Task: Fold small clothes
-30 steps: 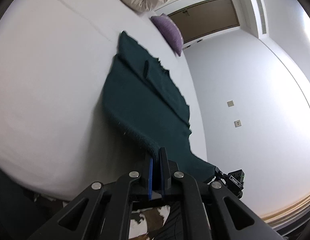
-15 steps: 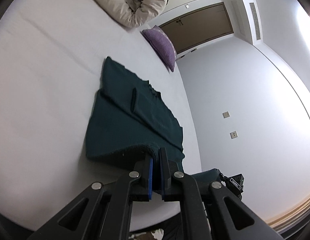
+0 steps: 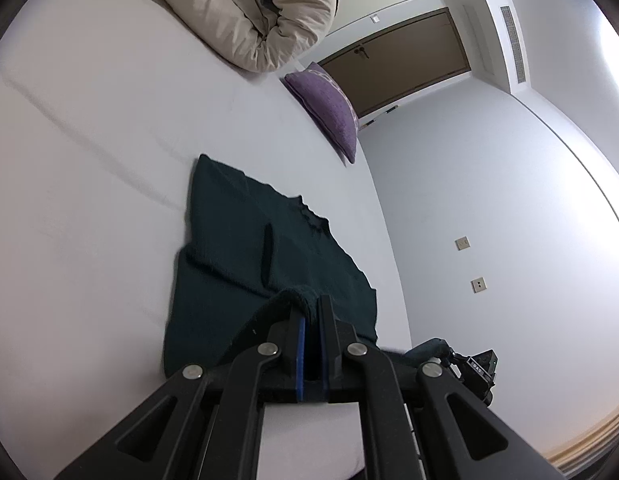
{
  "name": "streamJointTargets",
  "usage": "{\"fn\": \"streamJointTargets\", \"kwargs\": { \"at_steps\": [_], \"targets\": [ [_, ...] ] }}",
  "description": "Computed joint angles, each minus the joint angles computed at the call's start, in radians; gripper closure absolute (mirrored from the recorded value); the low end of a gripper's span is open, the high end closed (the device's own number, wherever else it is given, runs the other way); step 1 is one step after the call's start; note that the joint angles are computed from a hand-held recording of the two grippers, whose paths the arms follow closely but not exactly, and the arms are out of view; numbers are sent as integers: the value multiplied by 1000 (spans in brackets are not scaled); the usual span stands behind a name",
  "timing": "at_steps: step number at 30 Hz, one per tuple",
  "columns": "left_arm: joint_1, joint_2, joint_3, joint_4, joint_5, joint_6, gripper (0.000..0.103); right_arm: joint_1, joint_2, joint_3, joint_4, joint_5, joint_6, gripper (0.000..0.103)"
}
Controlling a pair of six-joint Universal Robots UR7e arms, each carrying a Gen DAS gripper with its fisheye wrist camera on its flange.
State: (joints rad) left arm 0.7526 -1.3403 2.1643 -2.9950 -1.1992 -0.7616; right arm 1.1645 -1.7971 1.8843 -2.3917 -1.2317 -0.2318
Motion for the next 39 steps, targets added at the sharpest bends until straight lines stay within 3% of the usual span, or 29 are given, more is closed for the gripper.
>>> {"fn": "streamJointTargets", "kwargs": {
  "at_steps": [15, 24, 33, 36, 39],
  "targets": [
    [152, 202, -211, 4, -17, 83, 97, 82, 324, -201, -170, -141, 74, 97],
    [226, 311, -344, 27, -37, 109, 97, 89, 522, -374, -193, -203, 143, 96],
    [278, 420, -486, 118, -13, 124, 96, 69, 682, -535, -198, -258, 218, 96],
    [294, 442, -508, 145, -1, 109, 94, 67, 726, -588, -188, -289, 252, 92],
    [302, 445, -511, 146, -21, 105, 78, 57, 755, -621, -192, -282, 288, 70]
  ]
}}
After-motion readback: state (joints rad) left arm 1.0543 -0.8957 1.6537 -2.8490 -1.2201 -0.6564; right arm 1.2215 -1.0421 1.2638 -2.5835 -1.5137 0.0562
